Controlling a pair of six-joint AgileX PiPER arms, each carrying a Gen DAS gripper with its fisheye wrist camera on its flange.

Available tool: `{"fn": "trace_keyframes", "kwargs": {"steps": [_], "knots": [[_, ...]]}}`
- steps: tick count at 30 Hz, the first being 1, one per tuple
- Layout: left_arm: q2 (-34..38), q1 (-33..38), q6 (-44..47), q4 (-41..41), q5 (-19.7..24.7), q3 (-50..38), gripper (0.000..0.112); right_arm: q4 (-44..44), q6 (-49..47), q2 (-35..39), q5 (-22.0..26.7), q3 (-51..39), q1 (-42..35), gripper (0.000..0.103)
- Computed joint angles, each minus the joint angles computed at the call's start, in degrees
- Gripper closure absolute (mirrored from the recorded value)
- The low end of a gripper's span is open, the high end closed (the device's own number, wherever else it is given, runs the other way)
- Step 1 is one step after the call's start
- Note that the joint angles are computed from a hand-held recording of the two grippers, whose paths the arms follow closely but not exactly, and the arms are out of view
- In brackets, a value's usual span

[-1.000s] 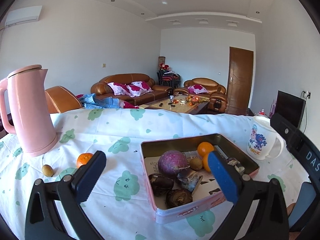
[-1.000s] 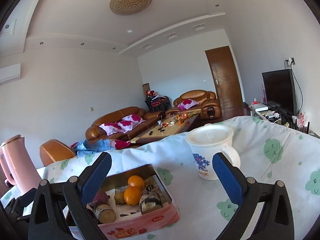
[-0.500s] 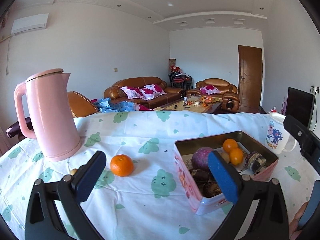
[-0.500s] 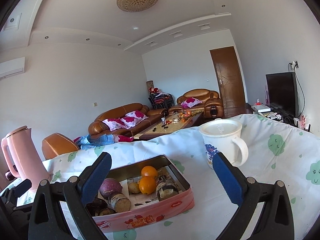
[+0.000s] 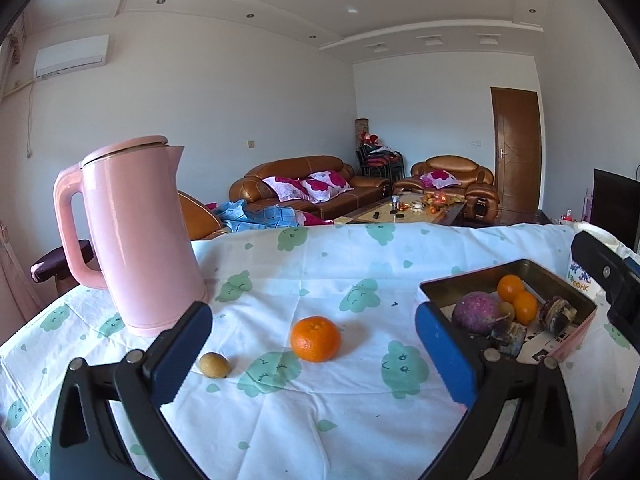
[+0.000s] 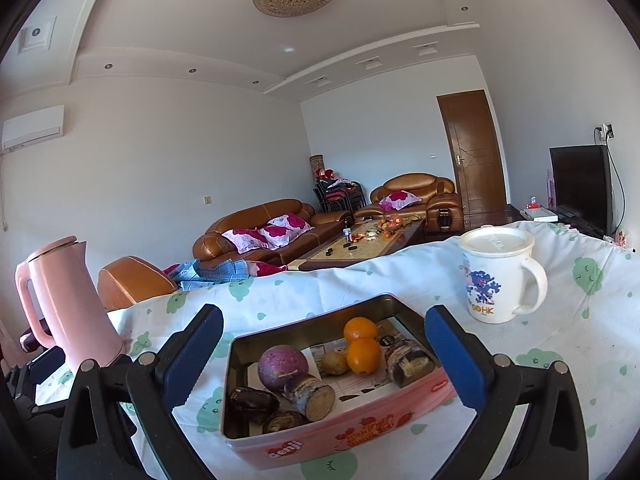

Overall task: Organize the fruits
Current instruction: 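Withdraw both open tools up from the tin, then move the right tool to the loose orange and close on it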

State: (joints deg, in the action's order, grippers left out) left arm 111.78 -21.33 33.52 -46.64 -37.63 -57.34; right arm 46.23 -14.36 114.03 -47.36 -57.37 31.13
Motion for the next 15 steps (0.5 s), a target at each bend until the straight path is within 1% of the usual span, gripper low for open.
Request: {"fn": "trace_keyframes", "kwargs": {"steps": [4, 6, 10, 15], "knots": [[-0.3, 2.5, 0.3, 1.1, 1.3, -0.4, 0.009, 3.6, -3.1, 2.4, -0.5, -4.1, 2.8, 0.001], [-0.4, 4.1, -0.8, 2.7, 2.8, -0.6, 0.009, 4.8, -4.8, 3.6, -0.1, -6.3, 4.0, 0.001], [-0.2, 7.6, -1.9, 5.0, 5.8, -1.9, 0.009, 6.2, -7.3, 5.5, 1.6, -10.2, 5.7, 0.001], [0.7, 11.7, -3.6, 8.1, 7.5, -3.0, 0.009, 8.0, -9.4, 8.1, 3.7, -15.2, 7.2, 0.001]]}}
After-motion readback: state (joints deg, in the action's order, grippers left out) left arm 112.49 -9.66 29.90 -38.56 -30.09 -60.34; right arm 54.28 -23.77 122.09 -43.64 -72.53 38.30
